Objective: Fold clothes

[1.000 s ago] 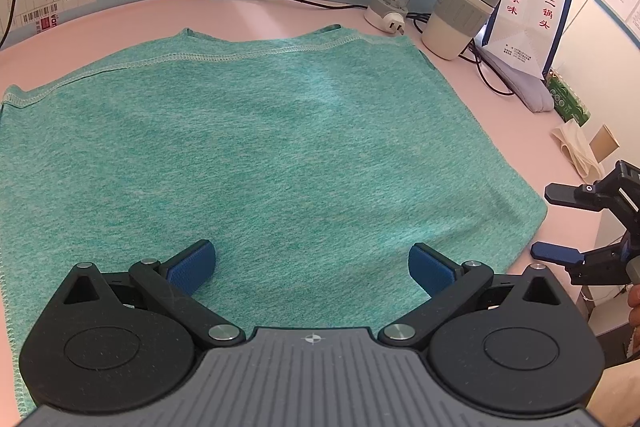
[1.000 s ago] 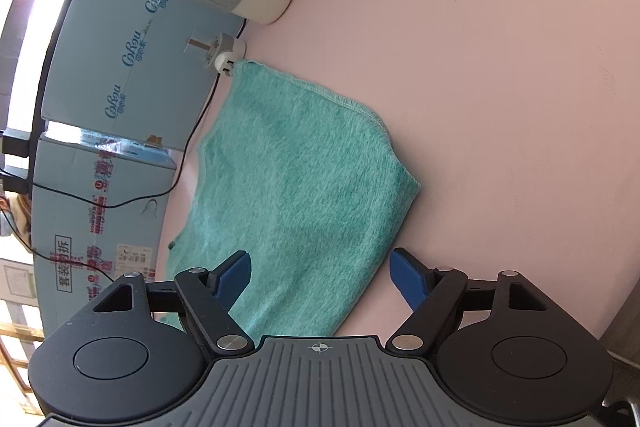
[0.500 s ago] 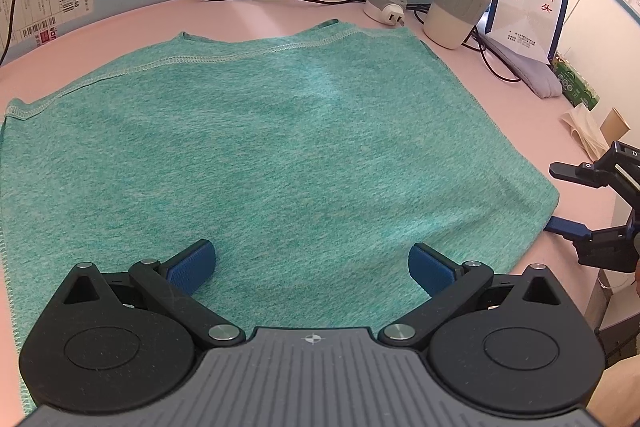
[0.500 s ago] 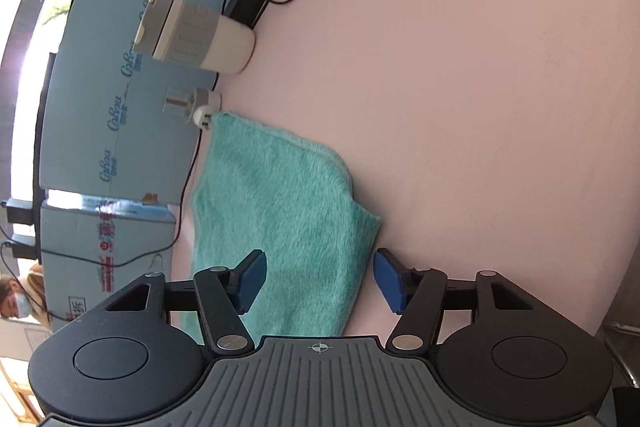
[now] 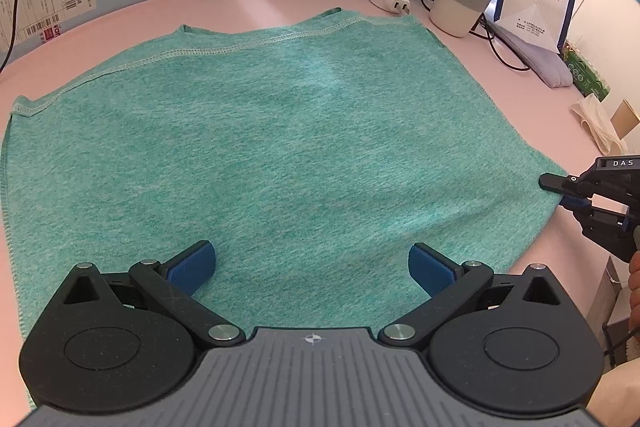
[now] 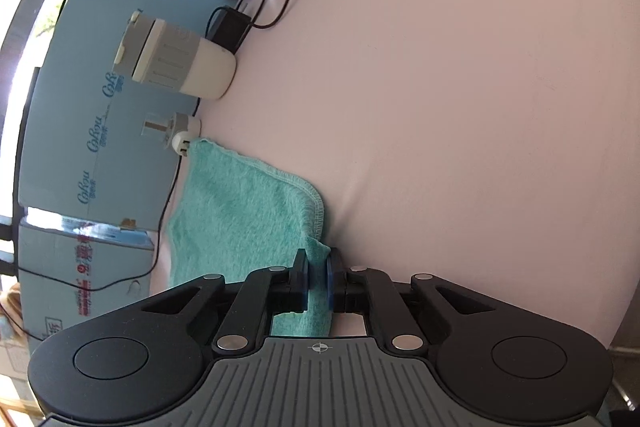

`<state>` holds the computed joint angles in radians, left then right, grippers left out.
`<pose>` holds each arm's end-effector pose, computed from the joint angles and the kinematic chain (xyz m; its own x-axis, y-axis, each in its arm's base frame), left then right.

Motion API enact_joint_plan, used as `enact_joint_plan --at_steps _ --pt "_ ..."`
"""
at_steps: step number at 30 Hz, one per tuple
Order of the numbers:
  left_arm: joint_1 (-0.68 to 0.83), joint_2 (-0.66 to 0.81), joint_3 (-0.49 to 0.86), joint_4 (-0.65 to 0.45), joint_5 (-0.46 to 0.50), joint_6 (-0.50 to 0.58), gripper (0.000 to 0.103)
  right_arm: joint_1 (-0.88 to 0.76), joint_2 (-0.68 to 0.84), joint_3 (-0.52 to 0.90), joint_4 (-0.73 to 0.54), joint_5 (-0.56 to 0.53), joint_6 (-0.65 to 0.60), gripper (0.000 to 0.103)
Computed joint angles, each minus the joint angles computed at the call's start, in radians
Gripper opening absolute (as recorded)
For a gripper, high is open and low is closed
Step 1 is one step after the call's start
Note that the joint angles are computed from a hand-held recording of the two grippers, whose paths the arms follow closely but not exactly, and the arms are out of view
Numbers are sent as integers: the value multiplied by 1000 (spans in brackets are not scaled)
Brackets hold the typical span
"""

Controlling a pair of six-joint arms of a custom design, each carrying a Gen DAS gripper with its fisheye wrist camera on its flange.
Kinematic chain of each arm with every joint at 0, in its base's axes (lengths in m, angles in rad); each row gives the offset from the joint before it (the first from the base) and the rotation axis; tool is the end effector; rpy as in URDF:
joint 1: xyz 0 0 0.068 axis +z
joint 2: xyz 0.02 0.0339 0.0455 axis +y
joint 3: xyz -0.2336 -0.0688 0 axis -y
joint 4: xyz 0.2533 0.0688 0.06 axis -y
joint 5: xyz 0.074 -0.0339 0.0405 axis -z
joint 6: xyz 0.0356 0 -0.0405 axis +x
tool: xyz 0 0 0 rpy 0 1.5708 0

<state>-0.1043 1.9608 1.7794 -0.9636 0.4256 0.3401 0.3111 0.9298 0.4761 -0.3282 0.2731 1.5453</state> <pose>0.4090 -0.0576 0.2460 -0.7657 0.3856 -0.5148 0.5514 0.8056 -0.2167 0.2039 0.0555 0.1673 -0.1296 0.9695 -0.2081 0.6677 0.2405 0.7045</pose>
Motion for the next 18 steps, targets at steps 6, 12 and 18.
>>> enact_joint_plan --at_steps 6,12,18 --pt "86 -21 -19 -40 86 -42 103 86 184 240 -41 114 -309 8" --pt "222 -105 -125 14 180 -124 103 121 453 495 148 -1 -588 8" --pt "371 -230 -252 59 187 -157 103 207 792 865 202 -212 -787 8"
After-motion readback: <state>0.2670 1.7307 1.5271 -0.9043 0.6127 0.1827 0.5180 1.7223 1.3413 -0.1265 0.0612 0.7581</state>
